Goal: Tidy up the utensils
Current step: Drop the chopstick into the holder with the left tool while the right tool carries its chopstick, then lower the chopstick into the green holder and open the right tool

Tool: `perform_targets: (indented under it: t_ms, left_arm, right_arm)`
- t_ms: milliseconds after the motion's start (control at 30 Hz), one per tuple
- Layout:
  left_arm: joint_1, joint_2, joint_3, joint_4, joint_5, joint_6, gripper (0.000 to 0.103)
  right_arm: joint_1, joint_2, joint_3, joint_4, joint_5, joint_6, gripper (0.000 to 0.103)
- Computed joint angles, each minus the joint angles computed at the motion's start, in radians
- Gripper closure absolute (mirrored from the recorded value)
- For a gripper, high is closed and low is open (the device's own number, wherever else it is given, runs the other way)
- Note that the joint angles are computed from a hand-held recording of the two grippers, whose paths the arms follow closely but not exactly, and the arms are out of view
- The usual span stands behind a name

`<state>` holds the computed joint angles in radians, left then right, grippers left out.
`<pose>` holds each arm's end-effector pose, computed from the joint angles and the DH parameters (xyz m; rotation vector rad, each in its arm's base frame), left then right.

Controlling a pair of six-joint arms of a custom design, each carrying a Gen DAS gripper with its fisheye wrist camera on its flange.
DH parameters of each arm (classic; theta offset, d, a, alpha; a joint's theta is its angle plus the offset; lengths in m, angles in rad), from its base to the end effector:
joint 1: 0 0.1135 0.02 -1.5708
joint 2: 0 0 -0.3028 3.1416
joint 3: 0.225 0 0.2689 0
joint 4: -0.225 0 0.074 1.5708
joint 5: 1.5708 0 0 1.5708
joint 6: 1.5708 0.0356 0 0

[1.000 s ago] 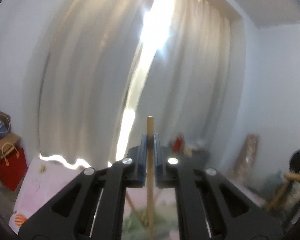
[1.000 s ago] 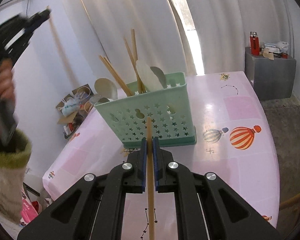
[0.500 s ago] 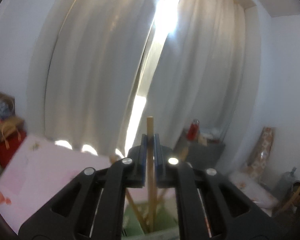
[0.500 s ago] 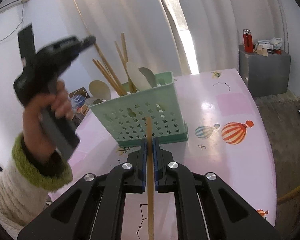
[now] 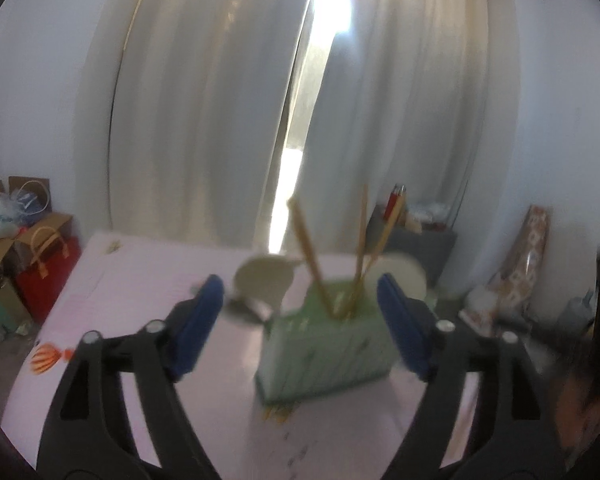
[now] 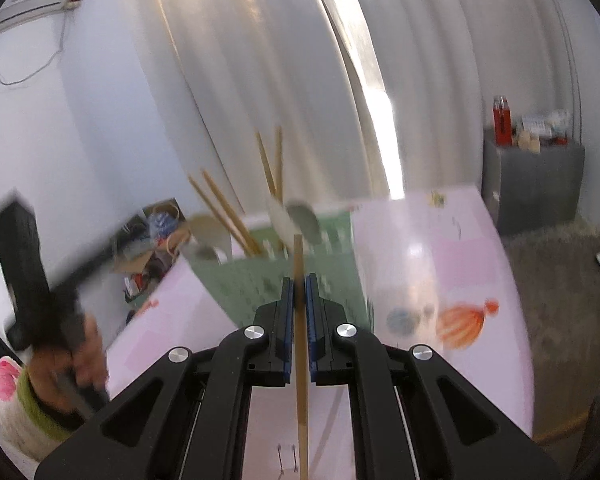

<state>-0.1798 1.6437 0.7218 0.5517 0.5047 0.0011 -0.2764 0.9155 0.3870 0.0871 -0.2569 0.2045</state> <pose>0.3376 -0.0789 0.2049 0.5084 1.8721 -0.6073 0.1854 -0.0432 0.2269 0.3168 1.9778 0.2122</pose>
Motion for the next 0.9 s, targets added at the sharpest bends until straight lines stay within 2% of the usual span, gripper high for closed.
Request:
perform_targets:
  t_ms: [67,233,467,667,900]
  left_arm:
    - [0.02,-0.006,-0.048,0.007,0.002,0.028,0.02]
    - [0.087,0.003,-0.125,-0.013,0.002,0.067,0.016]
    - [0.176,0.061,-0.144,-0.025,0.013,0.077,0.013]
    - [0.209,0.052,-0.18,0.035,0.001,0.106,0.012]
    - [0.206,0.068,-0.161,0.017,0.008,0.113,0.011]
  right_arm:
    - [-0.015,-0.004,0.041,0.008,-0.028,-0.009,0.097]
    - [-0.001,0.024,0.164,0.064,-0.057,-0.028,0.097]
    - [0.068,0.154,0.327,0.193,-0.062,-0.04,0.097]
    - [0.141,0.297,0.417,0.227,0.039,-0.11,0.097]
    - [0.17,0.366,0.391,0.202,0.134,-0.173,0.097]
